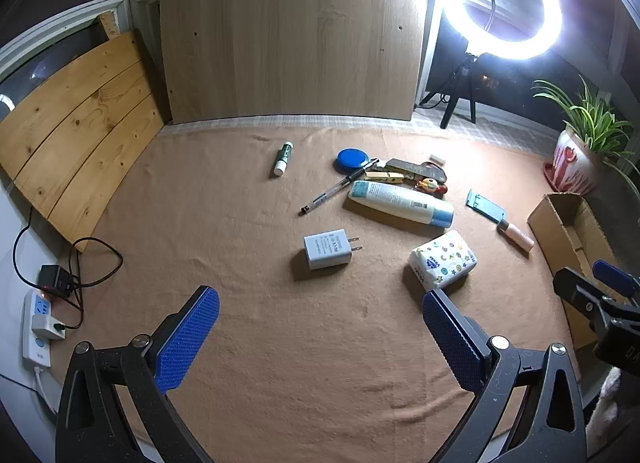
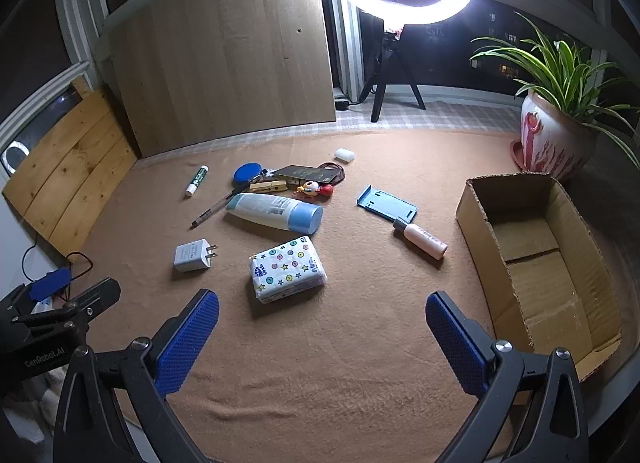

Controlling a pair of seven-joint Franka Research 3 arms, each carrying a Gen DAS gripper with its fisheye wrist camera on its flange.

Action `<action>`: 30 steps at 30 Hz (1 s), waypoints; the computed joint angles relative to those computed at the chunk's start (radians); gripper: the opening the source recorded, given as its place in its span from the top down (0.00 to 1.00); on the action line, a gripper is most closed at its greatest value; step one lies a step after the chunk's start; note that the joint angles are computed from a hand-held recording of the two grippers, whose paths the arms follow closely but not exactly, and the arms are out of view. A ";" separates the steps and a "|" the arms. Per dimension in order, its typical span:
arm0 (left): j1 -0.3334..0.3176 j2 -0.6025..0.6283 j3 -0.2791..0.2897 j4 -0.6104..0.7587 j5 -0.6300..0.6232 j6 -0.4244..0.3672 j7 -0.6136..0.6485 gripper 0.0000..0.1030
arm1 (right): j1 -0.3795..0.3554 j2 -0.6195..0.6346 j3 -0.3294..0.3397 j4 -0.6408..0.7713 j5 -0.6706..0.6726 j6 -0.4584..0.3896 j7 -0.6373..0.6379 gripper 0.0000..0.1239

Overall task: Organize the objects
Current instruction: 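Move the right tool toward the dotted white tissue pack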

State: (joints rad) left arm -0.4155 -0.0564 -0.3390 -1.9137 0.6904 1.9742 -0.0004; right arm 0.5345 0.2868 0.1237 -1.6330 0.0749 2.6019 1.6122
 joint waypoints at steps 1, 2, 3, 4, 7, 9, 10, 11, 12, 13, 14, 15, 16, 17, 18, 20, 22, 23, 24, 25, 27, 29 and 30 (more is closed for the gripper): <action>0.000 0.003 0.000 0.002 0.001 -0.001 0.001 0.00 | 0.000 0.002 0.000 0.002 0.000 -0.001 0.001 0.18; 0.000 0.003 0.000 0.002 0.000 -0.001 0.001 0.00 | 0.000 0.004 -0.001 0.005 0.000 -0.001 0.001 0.18; 0.000 0.002 0.001 0.000 0.000 0.000 0.001 0.00 | 0.000 0.003 -0.001 0.005 -0.001 0.000 0.002 0.18; 0.000 0.002 0.001 -0.001 -0.001 0.001 0.001 0.00 | 0.001 0.002 -0.002 0.003 -0.002 0.002 0.004 0.18; 0.000 0.002 0.002 -0.002 0.000 0.003 -0.001 0.00 | 0.001 0.002 -0.002 0.002 -0.003 0.001 0.004 0.18; 0.000 0.003 0.002 0.000 0.002 0.000 -0.002 0.00 | 0.001 0.002 -0.002 0.002 -0.003 0.001 0.004 0.18; 0.000 0.003 0.002 -0.001 0.003 0.001 -0.004 0.00 | 0.002 0.002 -0.002 0.002 -0.004 0.001 0.004 0.18; 0.000 0.003 0.002 -0.003 0.003 0.002 -0.005 0.00 | 0.002 0.002 -0.002 0.002 -0.006 0.001 0.005 0.18; 0.000 0.003 0.002 -0.004 0.004 0.003 -0.006 0.00 | 0.002 0.002 -0.002 0.002 -0.006 0.001 0.005 0.18; 0.000 0.003 0.002 -0.006 0.004 0.004 -0.007 0.00 | 0.003 0.001 -0.003 0.000 -0.007 0.001 0.007 0.18; 0.000 0.001 0.003 -0.006 0.002 0.005 -0.004 0.00 | 0.003 0.000 -0.003 -0.002 -0.007 0.002 0.008 0.18; 0.000 0.001 0.002 -0.007 0.002 0.006 -0.004 0.00 | 0.003 -0.001 -0.002 -0.004 -0.008 0.003 0.008 0.18; 0.000 0.000 0.002 -0.008 0.002 0.006 -0.005 0.00 | 0.003 -0.001 -0.002 -0.004 -0.009 0.001 0.008 0.18; 0.000 -0.001 0.001 -0.009 0.003 0.007 -0.005 0.00 | 0.003 -0.001 -0.003 -0.004 -0.010 0.000 0.009 0.18; 0.000 -0.001 0.001 -0.011 0.004 0.008 -0.007 0.00 | 0.004 -0.001 -0.003 -0.005 -0.012 0.000 0.009 0.18; -0.001 -0.003 0.000 -0.013 0.003 0.008 -0.009 0.00 | 0.001 -0.002 -0.002 -0.007 -0.009 0.000 0.006 0.18; -0.001 -0.003 0.000 -0.013 0.004 0.008 -0.009 0.00 | 0.002 -0.002 -0.002 -0.006 -0.010 0.000 0.008 0.18; -0.001 -0.003 0.000 -0.013 0.004 0.008 -0.009 0.00 | 0.002 -0.003 -0.002 -0.008 -0.010 0.000 0.009 0.18; -0.001 -0.003 0.000 -0.014 0.005 0.010 -0.011 0.00 | 0.002 -0.003 -0.002 -0.008 -0.010 -0.002 0.009 0.18; -0.001 -0.004 -0.001 -0.015 0.005 0.011 -0.011 0.00 | 0.002 -0.003 -0.003 -0.008 -0.011 -0.003 0.011 0.18; -0.002 0.000 -0.001 -0.011 0.005 0.010 -0.010 0.00 | 0.002 -0.002 -0.003 -0.008 -0.013 -0.007 0.012 0.18; -0.003 0.004 -0.002 -0.008 0.006 0.010 -0.009 0.00 | 0.002 -0.002 -0.003 -0.006 -0.014 -0.011 0.011 0.18; -0.004 0.005 -0.002 -0.007 0.006 0.010 -0.009 0.00 | 0.001 -0.001 -0.003 -0.005 -0.014 -0.012 0.012 0.18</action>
